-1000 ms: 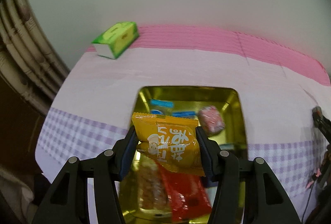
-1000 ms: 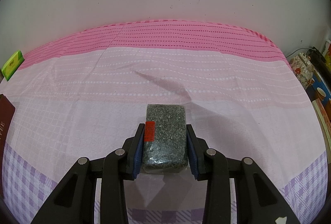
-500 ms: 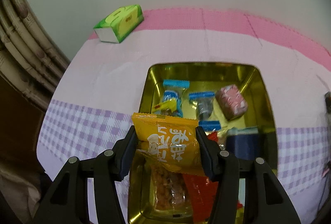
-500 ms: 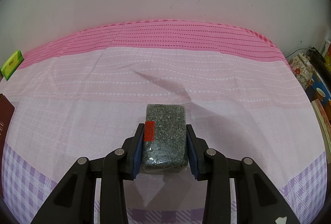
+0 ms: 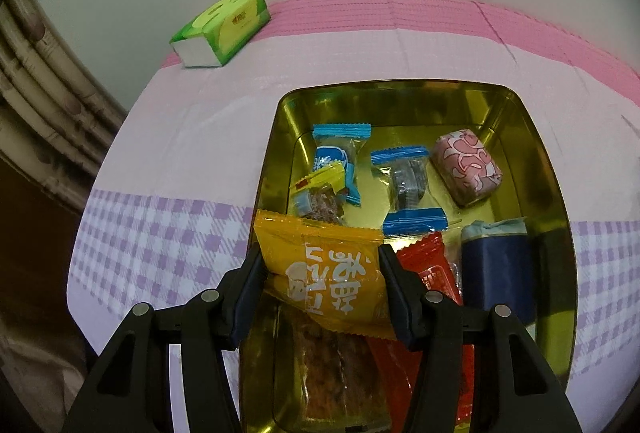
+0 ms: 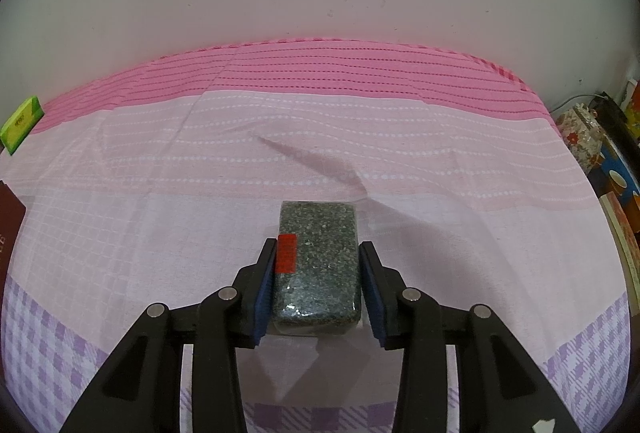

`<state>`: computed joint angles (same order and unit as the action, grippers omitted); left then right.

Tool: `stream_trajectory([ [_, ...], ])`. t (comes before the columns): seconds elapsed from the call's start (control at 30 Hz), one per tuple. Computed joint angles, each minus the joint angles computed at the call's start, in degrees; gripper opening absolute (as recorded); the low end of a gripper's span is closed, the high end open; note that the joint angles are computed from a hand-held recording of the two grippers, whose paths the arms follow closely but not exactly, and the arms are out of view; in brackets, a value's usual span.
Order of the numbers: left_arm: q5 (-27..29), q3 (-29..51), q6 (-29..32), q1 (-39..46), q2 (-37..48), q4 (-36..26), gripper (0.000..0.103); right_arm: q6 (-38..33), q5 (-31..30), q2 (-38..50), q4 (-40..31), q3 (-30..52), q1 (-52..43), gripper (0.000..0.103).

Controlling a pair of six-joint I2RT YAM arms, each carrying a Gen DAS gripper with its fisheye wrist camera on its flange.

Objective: Organize snacks
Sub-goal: 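Carry the yellow bag in the left tool into the tin and open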

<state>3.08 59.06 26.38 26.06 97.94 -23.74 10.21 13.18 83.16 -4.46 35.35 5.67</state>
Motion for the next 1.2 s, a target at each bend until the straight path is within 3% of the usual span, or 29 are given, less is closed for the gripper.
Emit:
stream_trajectory([
  [0.53, -0.36, 0.2, 0.86, -1.05, -1.09, -0.98, 0.057, 0.38, -0.4, 0.47, -0.2, 0.46, -0.81, 0.044],
  [1.2, 0.17, -4.79, 1.23, 0.01, -9.15, 3.65, 0.058, 0.86, -0.76, 0.43, 0.16, -0.01, -1.52, 0.052],
])
